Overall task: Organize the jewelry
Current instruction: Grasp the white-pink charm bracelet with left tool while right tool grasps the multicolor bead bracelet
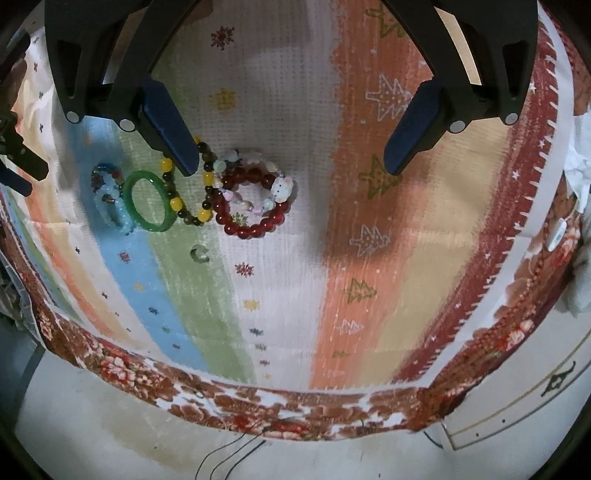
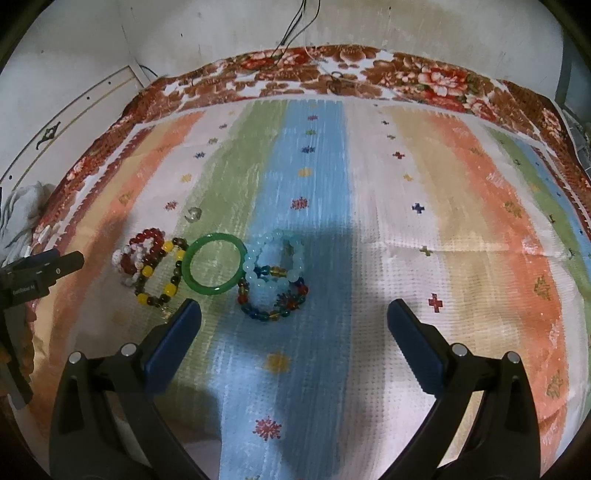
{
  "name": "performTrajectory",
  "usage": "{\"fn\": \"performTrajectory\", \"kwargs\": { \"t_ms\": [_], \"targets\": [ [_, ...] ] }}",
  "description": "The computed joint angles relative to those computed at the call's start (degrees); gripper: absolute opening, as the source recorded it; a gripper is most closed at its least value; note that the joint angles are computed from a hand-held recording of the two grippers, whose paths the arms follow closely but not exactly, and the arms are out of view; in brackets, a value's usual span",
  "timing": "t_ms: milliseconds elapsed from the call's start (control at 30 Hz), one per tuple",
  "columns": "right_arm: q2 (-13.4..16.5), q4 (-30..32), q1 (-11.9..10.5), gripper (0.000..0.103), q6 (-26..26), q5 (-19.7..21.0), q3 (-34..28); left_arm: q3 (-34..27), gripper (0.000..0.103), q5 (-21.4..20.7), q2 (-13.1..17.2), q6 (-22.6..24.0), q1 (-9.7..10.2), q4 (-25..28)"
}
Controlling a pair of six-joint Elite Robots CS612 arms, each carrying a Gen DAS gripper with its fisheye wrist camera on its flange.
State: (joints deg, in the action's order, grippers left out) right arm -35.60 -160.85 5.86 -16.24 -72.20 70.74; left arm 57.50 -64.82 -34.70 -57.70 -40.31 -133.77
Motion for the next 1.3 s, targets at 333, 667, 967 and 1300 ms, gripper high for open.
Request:
{"fn": "performTrajectory", "kwargs": {
  "t_ms": [333, 667, 967, 1300],
  "targets": [
    [2.3, 9.7, 0.4, 0.099, -0.9, -0.9, -4.9, -3.3, 0.088, -3.8, 2.1, 0.3, 1.18, 3.1],
    [4.6, 16.4, 0.6, 0.098, -0.6, -2.0, -9.2, -5.5, 0.068, -5.7, 3.6, 0.7, 1.95, 6.1],
    [6.5, 21.3, 0.5, 0.091, 1.2, -2.5, -12.6, -6.8, 0.053, -7.2, 4.6, 1.3, 2.5, 6.7],
    [7.6, 23.7, 0.5, 0.089, 3.4, -2.1, -15.0, -6.3, 0.048, -8.4, 4.6, 1.1, 2.76, 5.4]
  ]
}}
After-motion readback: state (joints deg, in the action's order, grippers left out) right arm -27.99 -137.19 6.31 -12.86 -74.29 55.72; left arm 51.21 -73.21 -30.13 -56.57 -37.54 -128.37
